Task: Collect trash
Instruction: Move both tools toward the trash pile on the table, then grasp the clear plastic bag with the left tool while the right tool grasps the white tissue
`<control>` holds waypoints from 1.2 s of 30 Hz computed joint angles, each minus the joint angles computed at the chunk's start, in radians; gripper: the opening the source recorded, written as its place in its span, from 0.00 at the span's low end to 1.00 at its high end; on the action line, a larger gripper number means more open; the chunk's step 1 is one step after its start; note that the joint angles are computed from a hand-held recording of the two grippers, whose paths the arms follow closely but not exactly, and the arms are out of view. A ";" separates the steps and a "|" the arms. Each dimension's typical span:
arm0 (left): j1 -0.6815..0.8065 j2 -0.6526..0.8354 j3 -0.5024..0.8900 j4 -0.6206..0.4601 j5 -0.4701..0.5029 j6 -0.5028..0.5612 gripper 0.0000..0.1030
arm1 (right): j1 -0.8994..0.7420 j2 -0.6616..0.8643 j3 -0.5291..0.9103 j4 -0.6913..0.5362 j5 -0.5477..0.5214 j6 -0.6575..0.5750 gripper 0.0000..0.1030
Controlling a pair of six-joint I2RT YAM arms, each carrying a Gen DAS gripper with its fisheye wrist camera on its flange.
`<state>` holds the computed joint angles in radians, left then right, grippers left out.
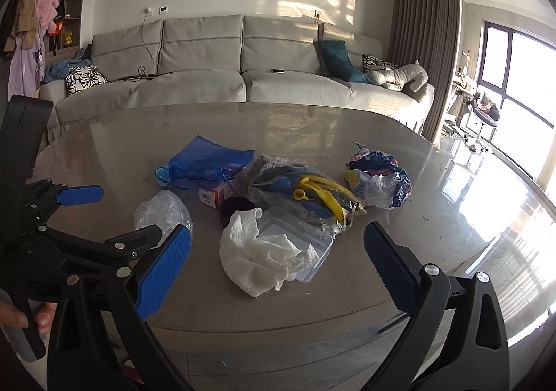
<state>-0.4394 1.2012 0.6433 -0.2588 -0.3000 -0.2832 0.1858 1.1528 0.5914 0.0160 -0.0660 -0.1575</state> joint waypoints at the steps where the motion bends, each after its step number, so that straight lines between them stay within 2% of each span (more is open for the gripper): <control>1: 0.000 0.027 0.003 0.013 -0.009 -0.001 0.96 | 0.001 0.009 0.000 0.007 0.003 0.000 0.96; 3: 0.003 0.064 0.005 0.035 -0.014 -0.002 0.94 | 0.005 0.026 -0.003 0.022 0.003 0.003 0.96; 5: 0.014 0.090 0.009 0.048 0.015 0.001 0.83 | 0.007 0.040 -0.006 0.039 -0.002 0.011 0.96; 6: 0.029 0.099 0.014 0.051 0.050 0.011 0.74 | 0.006 0.050 -0.005 0.044 -0.006 0.013 0.96; 7: 0.037 0.112 0.018 0.057 0.077 0.013 0.68 | 0.006 0.061 -0.002 0.048 -0.008 0.015 0.96; 9: 0.042 0.130 0.009 0.085 0.103 0.029 0.65 | 0.003 0.084 0.002 0.056 -0.014 0.021 0.96; 11: 0.028 0.145 0.008 0.090 0.090 0.049 0.61 | 0.004 0.095 0.001 0.059 -0.022 0.029 0.96; 12: 0.026 0.151 0.003 0.101 0.096 0.059 0.56 | 0.004 0.102 0.001 0.063 -0.022 0.033 0.96; 13: 0.027 0.158 0.003 0.103 0.106 0.059 0.45 | 0.007 0.110 0.003 0.067 -0.019 0.037 0.96; 16: 0.062 0.148 -0.010 0.110 0.199 0.045 0.23 | 0.010 0.126 0.003 0.074 -0.022 0.051 0.96; 18: 0.047 0.122 -0.021 0.102 0.174 0.040 0.16 | 0.014 0.144 0.000 0.085 -0.014 0.055 0.94; 20: 0.008 0.073 -0.046 0.106 0.095 0.038 0.14 | 0.026 0.178 0.004 0.097 0.010 0.051 0.76; 21: -0.001 0.050 -0.053 0.102 0.074 0.046 0.14 | 0.030 0.200 0.007 0.106 0.021 0.049 0.73; 24: 0.020 -0.009 -0.055 0.071 0.079 0.059 0.14 | 0.046 0.255 0.008 0.137 0.044 0.051 0.72; 28: 0.076 -0.091 -0.059 0.035 0.148 0.058 0.14 | 0.081 0.296 0.005 0.180 0.094 0.035 0.72; 29: 0.082 -0.102 -0.059 0.033 0.156 0.054 0.14 | 0.095 0.304 0.003 0.191 0.116 0.029 0.68; 30: 0.081 -0.109 -0.057 0.030 0.157 0.051 0.14 | 0.112 0.306 -0.007 0.211 0.152 0.016 0.63; 32: 0.071 -0.112 -0.053 0.028 0.143 0.050 0.14 | 0.123 0.310 -0.012 0.219 0.156 -0.001 0.18; 36: 0.047 -0.111 -0.049 0.029 0.115 0.036 0.14 | 0.081 0.279 -0.030 0.222 0.085 0.010 0.15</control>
<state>-0.3923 1.0902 0.5941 -0.2303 -0.1847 -0.2476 0.2670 1.4322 0.5615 0.2380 0.0192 -0.1474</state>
